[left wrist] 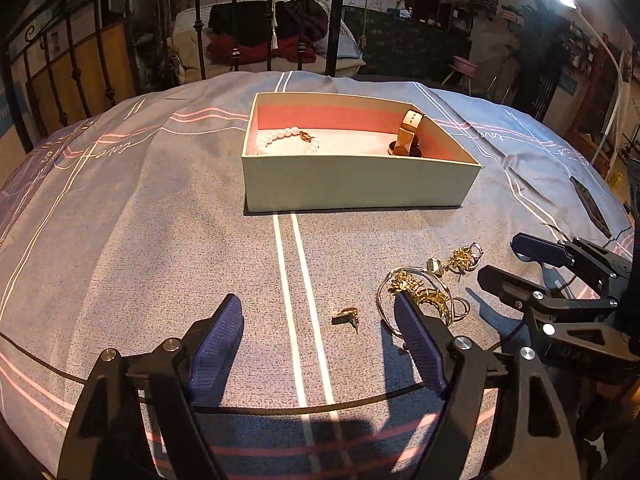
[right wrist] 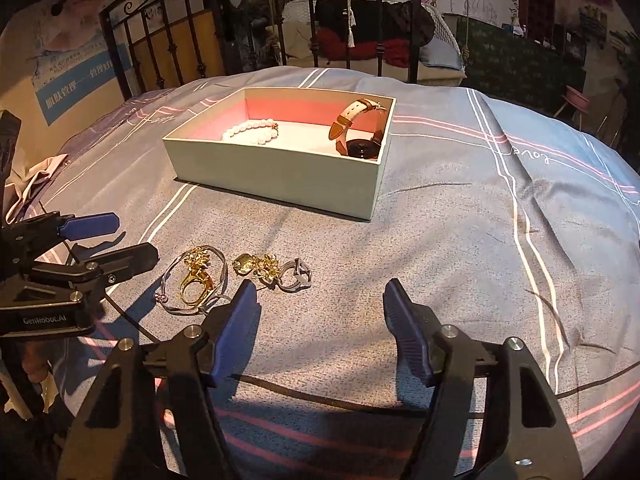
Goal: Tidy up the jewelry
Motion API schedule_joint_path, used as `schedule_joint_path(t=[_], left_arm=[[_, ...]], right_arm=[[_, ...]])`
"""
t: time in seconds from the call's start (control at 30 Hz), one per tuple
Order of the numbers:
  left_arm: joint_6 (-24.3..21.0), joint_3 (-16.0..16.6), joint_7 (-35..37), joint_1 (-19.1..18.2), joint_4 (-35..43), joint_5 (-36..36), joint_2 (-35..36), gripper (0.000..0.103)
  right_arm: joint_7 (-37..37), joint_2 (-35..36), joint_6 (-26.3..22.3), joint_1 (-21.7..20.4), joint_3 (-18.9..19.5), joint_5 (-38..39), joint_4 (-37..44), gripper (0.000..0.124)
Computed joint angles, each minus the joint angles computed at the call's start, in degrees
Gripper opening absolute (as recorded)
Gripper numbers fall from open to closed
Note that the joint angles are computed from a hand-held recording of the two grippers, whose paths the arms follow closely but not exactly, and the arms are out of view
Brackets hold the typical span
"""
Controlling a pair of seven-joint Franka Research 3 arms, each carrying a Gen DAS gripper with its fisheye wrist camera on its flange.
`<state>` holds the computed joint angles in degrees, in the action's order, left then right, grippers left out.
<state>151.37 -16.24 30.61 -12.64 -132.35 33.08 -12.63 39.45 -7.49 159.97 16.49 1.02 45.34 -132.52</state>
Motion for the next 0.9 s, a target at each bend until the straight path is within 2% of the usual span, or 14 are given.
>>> schedule_joint_path(t=[0.13, 0.23, 0.27, 0.37, 0.43, 0.5, 0.73, 0.8, 0.9], left_arm=[[-0.2, -0.3, 0.5, -0.2, 0.1, 0.7, 0.2, 0.074], [-0.4, 0.2, 2.4, -0.8, 0.6, -1.0, 1.1, 0.061], [-0.3, 0.4, 3.2, -1.0, 0.6, -1.7, 1.3, 0.053], [-0.3, 0.0, 3.1, -0.8, 0.6, -0.3, 1.4, 0.039], [0.5, 0.3, 3.6, -0.9, 0.3, -0.8, 1.3, 0.022], [0.9, 0.4, 4.0, -0.9, 0.2, -1.2, 1.3, 0.016], [1.1, 0.4, 3.6, -0.5, -0.1, -1.6, 0.9, 0.014], [1.1, 0.5, 3.3, -0.4, -0.2, -1.7, 0.8, 0.014], [1.7, 0.6, 4.0, -0.5, -0.3, -2.4, 0.7, 0.014]], right_arm=[[-0.1, 0.4, -0.3, 0.1, 0.1, -0.3, 0.3, 0.067], [0.0, 0.7, -0.9, -0.1, 0.1, -0.6, 0.6, 0.066], [0.0, 0.7, -1.0, -0.1, 0.1, -0.6, 0.7, 0.066], [-0.3, 0.9, -1.3, -0.1, 0.2, -0.5, 0.9, 0.065], [-1.0, 1.0, -1.8, -0.1, 0.2, -0.2, 1.1, 0.065], [-1.2, 1.3, -2.2, -0.1, 0.3, -0.4, 1.4, 0.062], [-3.4, 2.7, -4.2, -0.2, 0.7, 0.1, 3.1, 0.038], [-4.3, 2.5, -5.4, -0.4, 0.6, 0.8, 3.3, 0.026], [-5.1, 2.3, -6.3, -0.6, 0.5, 1.8, 3.3, 0.021]])
